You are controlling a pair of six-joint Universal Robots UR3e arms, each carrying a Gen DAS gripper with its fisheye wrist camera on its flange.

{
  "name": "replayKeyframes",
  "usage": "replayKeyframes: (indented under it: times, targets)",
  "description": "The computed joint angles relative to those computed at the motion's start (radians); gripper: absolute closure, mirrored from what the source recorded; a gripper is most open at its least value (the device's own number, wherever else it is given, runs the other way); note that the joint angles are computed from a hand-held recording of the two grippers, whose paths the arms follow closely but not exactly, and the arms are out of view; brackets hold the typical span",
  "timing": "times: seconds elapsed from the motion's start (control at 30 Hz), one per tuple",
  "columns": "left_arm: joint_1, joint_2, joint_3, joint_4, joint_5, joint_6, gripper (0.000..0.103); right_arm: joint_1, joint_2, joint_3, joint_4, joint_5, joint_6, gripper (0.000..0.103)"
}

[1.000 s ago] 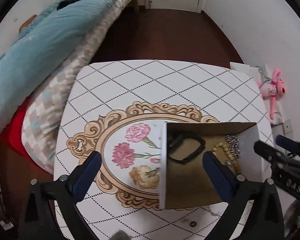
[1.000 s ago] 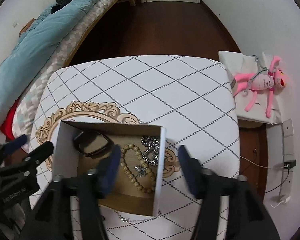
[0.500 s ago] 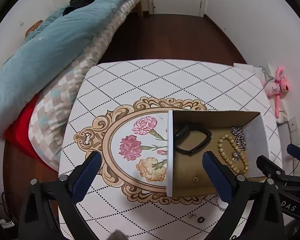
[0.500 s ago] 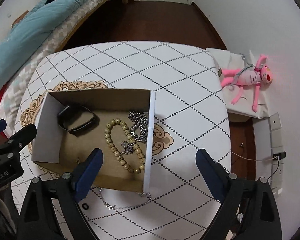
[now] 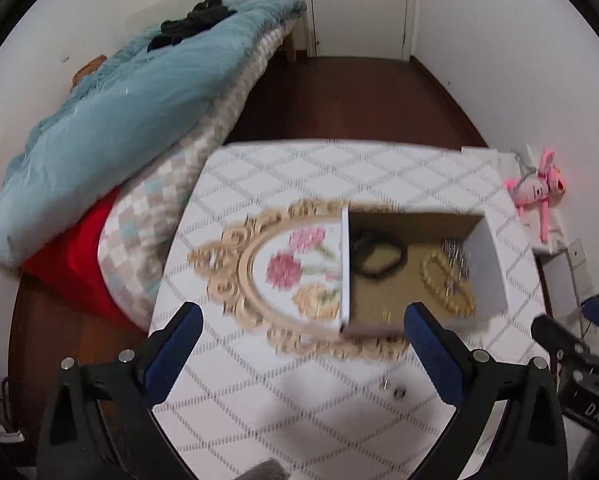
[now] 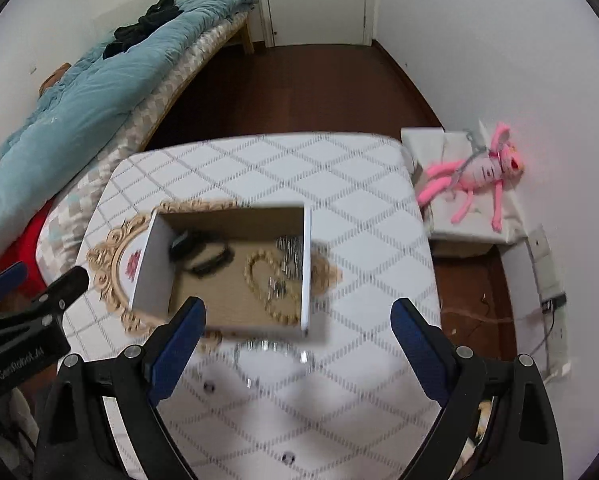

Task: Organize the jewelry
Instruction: 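Grasp a black ring with the right tool while the left tool grasps another small ring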

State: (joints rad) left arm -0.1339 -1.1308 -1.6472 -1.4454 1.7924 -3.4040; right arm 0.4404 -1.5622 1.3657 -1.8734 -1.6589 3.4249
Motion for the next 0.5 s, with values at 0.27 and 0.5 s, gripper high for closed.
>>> replayKeyframes:
  times: [0.27,0.5]
  targets:
    - [-0.030,0.159,-0.279,-0.144,-0.082,-0.025,0.000,0.021,-0.257,0.474,-0.024,0.059,0.112,0.025]
    - [-0.090,0.185,-0.398,-0.147,-0.069,-0.094,0.000,0.018,-0.316,0.695,-0.121,0.141,0.131,0.048]
